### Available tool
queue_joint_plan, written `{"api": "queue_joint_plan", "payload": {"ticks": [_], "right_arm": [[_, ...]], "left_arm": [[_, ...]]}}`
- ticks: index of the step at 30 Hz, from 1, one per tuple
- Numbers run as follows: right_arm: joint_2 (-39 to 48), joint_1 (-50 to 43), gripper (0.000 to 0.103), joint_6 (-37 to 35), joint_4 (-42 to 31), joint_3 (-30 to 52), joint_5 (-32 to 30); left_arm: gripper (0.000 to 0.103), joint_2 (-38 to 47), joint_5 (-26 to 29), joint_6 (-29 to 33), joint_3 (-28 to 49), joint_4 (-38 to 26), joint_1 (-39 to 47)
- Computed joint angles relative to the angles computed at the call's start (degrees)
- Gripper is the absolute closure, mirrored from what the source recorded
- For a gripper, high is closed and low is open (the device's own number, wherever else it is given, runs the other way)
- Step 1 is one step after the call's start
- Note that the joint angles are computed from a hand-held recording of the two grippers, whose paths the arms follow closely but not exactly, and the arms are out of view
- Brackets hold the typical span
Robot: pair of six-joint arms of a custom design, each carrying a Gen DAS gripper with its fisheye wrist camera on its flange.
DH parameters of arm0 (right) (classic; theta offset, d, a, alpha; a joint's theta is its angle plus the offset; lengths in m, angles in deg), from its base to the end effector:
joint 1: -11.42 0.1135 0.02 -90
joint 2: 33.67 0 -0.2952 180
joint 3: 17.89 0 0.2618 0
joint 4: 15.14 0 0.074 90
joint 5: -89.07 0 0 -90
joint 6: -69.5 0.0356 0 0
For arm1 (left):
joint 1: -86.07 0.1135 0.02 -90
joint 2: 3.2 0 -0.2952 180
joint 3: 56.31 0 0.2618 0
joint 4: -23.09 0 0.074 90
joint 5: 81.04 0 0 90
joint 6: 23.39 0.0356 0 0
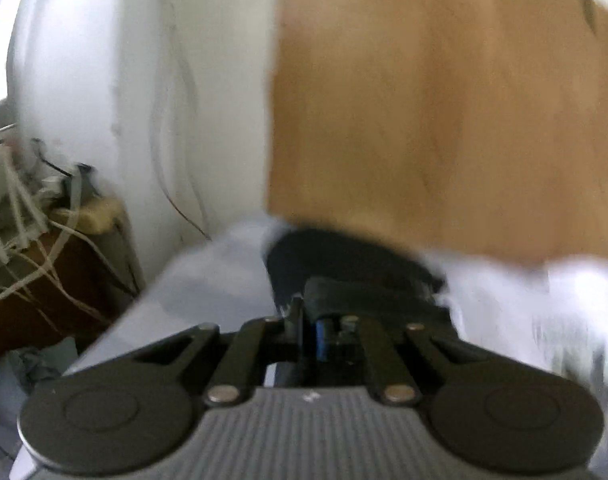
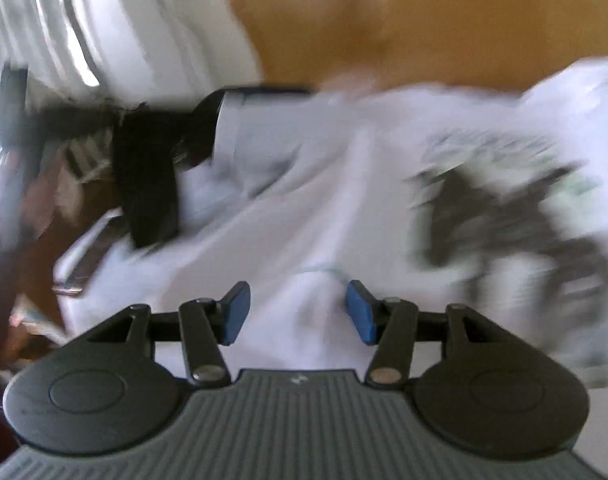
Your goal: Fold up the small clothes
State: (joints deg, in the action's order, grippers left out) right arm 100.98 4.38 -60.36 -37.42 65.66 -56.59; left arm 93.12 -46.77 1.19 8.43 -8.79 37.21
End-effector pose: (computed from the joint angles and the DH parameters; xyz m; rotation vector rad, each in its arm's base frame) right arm 0.4192 -0.0222 0.0296 -0.8276 2.1764 0.9894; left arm 0.2311 -0.2198 0.1857 -0.5583 2.0287 0.1853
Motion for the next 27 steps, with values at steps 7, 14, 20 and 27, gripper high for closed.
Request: {"api": "queue_joint_plan", "payload": {"ticks": [7,14,20,27], "right_arm": [[-1.77,12.74,0.043,3.06,14.94,-7.74,0.79],[-6.31,-8.59,0.041,-0.71,14.75,-9.81,-6.06],[-5.05,-26.23,0.036,-0.94,15.03,-7.52,1.99],[-1.44,-33.87,0.036,-5.46,8.68,-5.51,3.07]], "left_arm": [[0.093,6.94,3.11,0.31,10.14,-8.43,11.00],[0.050,0.72,8.13,4.76,-2.54,3.72,-2.92],[0.050,5.37,22.69,-1.81,-6.87,13.29,-13.55],[0.049,10.52,28.42,-1.37,-3.42,18.06,-16.98]]}}
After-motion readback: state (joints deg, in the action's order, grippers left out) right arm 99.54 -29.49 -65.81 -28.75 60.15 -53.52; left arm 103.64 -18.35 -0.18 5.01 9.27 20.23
